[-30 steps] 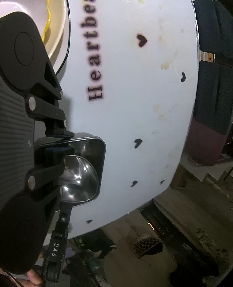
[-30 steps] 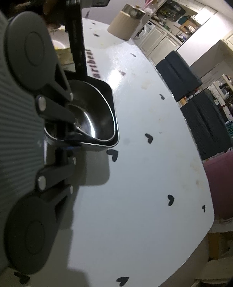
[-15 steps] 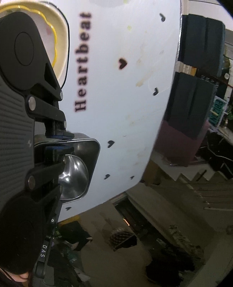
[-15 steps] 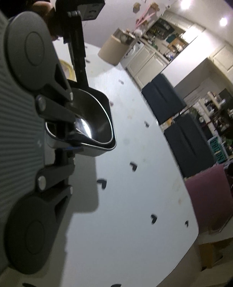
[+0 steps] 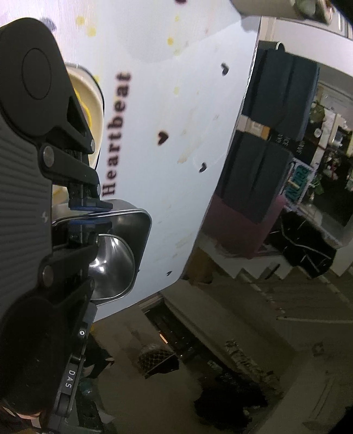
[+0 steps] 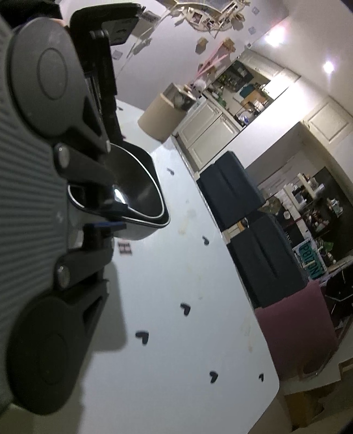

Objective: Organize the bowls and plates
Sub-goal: 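Lift the stacked steel dishes with both grippers and carry them over the nested bowls, then lower the stacked steel dishes into the cream bowl with both grippers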

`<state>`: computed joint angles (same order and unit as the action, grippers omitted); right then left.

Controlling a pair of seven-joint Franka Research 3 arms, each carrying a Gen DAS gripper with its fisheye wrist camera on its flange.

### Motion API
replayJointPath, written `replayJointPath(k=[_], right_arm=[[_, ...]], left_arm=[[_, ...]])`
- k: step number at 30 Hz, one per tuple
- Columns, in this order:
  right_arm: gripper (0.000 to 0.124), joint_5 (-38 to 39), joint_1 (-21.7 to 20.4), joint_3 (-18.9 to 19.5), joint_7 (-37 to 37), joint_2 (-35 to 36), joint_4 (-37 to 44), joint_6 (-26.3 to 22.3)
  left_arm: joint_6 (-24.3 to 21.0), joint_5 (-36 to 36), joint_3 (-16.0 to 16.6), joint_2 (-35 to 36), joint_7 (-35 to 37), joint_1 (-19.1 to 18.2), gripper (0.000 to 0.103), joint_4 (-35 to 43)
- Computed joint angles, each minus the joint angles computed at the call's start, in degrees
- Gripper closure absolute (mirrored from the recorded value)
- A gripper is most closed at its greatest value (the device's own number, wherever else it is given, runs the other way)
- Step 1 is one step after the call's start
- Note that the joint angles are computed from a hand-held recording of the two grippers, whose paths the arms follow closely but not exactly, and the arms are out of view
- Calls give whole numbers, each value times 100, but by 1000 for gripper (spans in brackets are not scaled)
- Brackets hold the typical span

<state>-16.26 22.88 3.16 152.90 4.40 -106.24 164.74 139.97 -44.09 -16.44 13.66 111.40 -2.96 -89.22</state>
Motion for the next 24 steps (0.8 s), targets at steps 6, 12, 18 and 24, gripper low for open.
replayJointPath(k=[6, 12, 18, 24], right_arm=[[116, 226, 191, -35, -272, 578, 685, -44], [117, 655, 401, -124, -744, 987, 1224, -197], [117, 971, 570, -182, -1056, 1213, 1531, -388], [117, 1129, 673, -185, -1274, 1405, 1817, -720]], left_arm=[[97, -134, 142, -274, 43, 120, 98, -315], [114, -289, 303, -500, 162, 205, 98, -586], [41, -240, 444, -616, 145, 237, 98, -775], [-106, -142, 538, -687, 124, 261, 98, -903]])
